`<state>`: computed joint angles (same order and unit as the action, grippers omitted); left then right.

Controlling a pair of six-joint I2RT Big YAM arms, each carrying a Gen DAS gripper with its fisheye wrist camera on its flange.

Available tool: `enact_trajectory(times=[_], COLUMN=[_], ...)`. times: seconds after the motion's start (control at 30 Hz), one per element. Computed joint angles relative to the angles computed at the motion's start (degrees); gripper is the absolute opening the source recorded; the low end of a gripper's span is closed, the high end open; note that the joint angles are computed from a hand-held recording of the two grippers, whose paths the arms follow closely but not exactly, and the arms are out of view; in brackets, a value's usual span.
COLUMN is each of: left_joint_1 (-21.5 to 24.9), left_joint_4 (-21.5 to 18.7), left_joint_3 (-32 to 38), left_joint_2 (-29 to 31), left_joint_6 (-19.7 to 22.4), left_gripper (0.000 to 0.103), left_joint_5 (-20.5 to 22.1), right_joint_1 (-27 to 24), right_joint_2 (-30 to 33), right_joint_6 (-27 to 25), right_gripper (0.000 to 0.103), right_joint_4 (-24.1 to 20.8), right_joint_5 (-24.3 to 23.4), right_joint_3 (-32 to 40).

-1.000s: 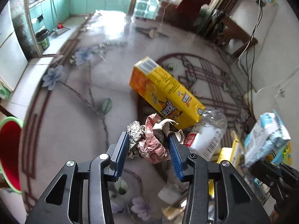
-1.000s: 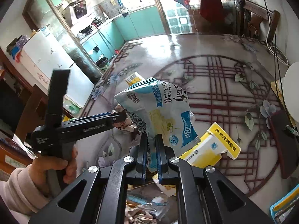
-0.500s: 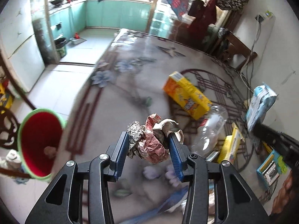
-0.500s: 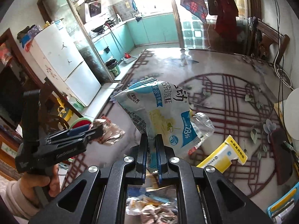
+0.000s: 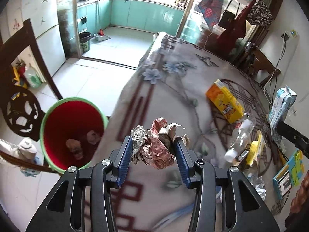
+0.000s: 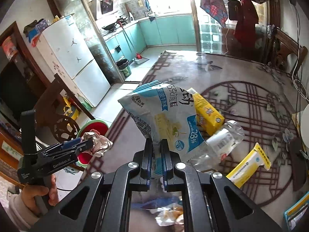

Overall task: Collect trash
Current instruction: 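Carry the pink wrapper to the red bin and open the left gripper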

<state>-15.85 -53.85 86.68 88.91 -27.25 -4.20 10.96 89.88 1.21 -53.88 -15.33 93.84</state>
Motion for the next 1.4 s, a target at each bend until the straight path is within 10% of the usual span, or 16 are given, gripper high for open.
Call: enact_trajectory(times=[0.63, 1.4], left_joint_1=[11.25, 22.83], left_joint_4=[0.75, -0.65], left_joint_3=[-6.2, -7.21], left_joint_2=[-4.35, -1.58], left_joint_6=[8.1, 16.69], left_gripper=[0.045, 0.045], left_joint_5=[4.6, 9.19], right_joint_1=[11.59, 23.06], right_joint_2=[4.29, 23.71], right_joint_6=[5.26, 7.2], right_gripper=[0.007, 0.007], right_joint_4=[0.12, -7.57], right_joint_5=[6.33, 5.96], right_joint_3=[4.47, 25.71])
